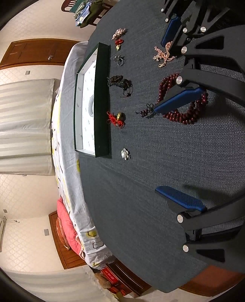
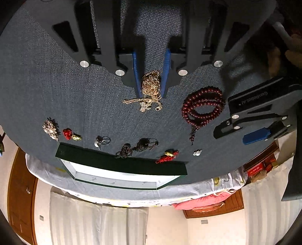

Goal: Organize jewelry
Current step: 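Grasp the gold chain necklace with the right gripper while the left gripper approaches the red beads, then grasp the dark red bead strand with the left gripper while the right gripper holds the chain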

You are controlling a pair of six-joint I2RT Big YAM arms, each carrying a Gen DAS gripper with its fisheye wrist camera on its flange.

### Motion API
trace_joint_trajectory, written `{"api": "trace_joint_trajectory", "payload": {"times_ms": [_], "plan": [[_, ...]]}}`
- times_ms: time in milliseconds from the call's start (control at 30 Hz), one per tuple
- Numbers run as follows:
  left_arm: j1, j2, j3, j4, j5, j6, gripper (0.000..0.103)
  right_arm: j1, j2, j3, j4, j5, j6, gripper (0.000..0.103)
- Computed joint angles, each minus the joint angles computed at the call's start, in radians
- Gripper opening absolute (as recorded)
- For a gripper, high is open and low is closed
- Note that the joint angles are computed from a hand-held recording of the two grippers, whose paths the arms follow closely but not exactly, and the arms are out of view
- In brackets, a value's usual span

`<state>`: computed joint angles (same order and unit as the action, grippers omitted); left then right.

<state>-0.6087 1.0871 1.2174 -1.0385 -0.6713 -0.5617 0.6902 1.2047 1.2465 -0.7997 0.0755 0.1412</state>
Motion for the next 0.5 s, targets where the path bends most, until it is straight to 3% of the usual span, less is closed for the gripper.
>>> {"api": "trace_joint_trajectory", "payload": {"times_ms": [233,500], "plan": [[-0.014,0.008,0.005,0.022,0.008,0.026,0.077,-0.02,-0.026,-0.005,0.033,0.008,0.0,0.017],[-0.018,0.012,0.0,0.065,0.066,0.06,0.077,-0.058,-0.038,-0.005,0.046,0.022,0.02,0.017]]}}
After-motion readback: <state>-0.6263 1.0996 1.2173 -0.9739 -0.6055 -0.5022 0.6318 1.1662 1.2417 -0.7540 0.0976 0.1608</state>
